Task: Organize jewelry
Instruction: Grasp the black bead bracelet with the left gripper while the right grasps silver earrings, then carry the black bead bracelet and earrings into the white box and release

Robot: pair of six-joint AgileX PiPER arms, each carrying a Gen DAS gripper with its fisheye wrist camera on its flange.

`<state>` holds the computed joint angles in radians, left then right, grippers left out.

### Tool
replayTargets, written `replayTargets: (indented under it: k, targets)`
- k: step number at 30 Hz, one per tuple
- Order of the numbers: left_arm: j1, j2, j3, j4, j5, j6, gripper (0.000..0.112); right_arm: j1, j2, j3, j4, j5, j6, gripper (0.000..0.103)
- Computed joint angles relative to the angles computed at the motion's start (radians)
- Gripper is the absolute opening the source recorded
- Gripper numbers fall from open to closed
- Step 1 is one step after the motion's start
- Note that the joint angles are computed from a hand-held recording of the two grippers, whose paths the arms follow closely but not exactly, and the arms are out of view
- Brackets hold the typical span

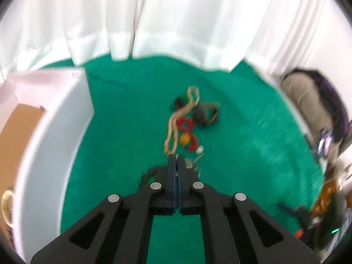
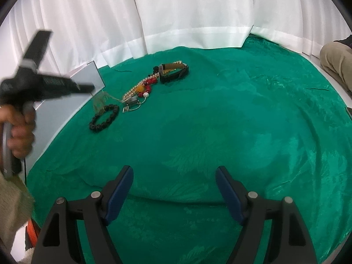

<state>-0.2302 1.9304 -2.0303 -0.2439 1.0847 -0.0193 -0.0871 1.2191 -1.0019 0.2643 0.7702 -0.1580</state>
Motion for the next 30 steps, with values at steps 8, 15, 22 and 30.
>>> replayTargets:
  k: [8,15,22,30]
  targets:
    - [0.056,-0.113,-0.071,-0.101,0.02,0.018,0.0,0.037,-0.029,-0.005,-0.03,0.006,0.03,0.079]
    - [0.148,-0.274,0.121,-0.145,-0.011,0.042,0.0,0.041,0.09,-0.151,0.113,0.098,-0.085,0.079]
    - [0.246,-0.425,0.376,-0.193,-0.042,0.086,0.0,0.193,0.391,-0.465,0.149,0.247,-0.136,0.051]
    - [0.372,-0.512,0.48,-0.268,-0.009,0.154,0.0,0.425,0.732,-0.852,-0.082,0.325,-0.066,0.049]
